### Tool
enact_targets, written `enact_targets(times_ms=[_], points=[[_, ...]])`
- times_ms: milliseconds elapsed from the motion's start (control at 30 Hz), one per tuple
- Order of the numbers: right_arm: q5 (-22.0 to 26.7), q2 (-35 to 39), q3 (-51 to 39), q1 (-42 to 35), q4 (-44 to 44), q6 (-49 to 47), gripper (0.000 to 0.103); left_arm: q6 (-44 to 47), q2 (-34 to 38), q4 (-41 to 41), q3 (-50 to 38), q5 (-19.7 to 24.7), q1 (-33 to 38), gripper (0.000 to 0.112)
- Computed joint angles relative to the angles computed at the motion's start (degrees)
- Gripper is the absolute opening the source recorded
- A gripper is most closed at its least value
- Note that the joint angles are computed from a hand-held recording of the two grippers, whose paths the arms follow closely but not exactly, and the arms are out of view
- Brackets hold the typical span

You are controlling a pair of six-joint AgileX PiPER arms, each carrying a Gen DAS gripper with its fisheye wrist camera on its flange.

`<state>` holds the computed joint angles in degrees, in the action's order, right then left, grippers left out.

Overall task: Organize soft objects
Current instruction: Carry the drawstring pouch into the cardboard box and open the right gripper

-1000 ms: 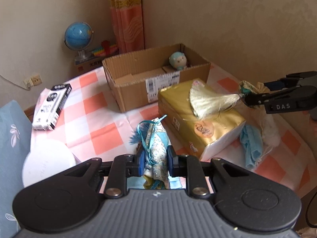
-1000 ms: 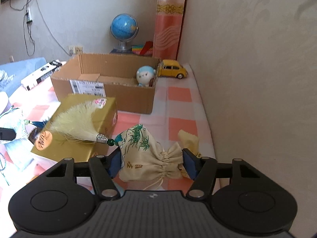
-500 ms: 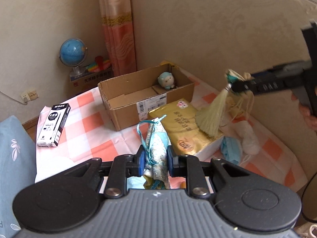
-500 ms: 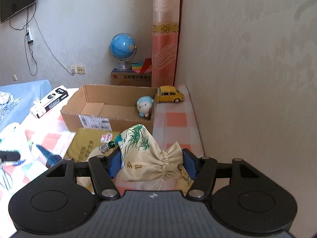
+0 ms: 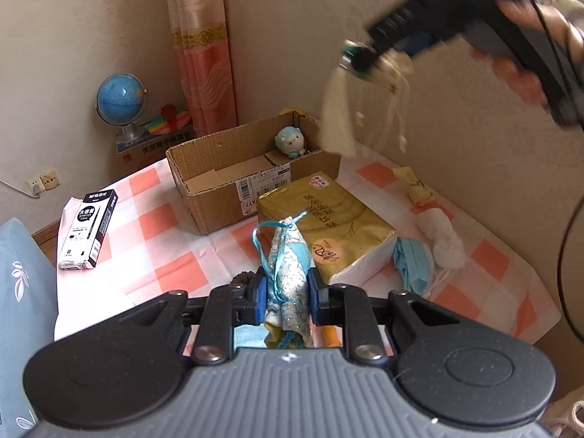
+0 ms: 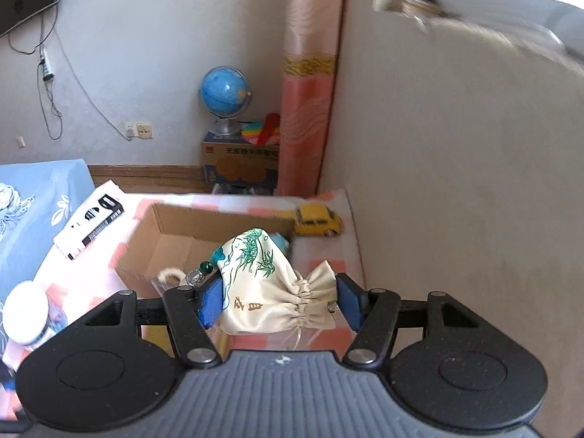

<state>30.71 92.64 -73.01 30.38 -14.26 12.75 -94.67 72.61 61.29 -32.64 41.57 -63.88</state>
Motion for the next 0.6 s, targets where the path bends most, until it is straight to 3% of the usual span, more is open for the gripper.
enact_targets(times_ms=[600], points=[[24.25, 34.37, -48.93, 6.45, 3.42, -3.64, 0.068, 2.53, -0.74, 0.42, 2.41, -7.20, 6.01, 0.020]])
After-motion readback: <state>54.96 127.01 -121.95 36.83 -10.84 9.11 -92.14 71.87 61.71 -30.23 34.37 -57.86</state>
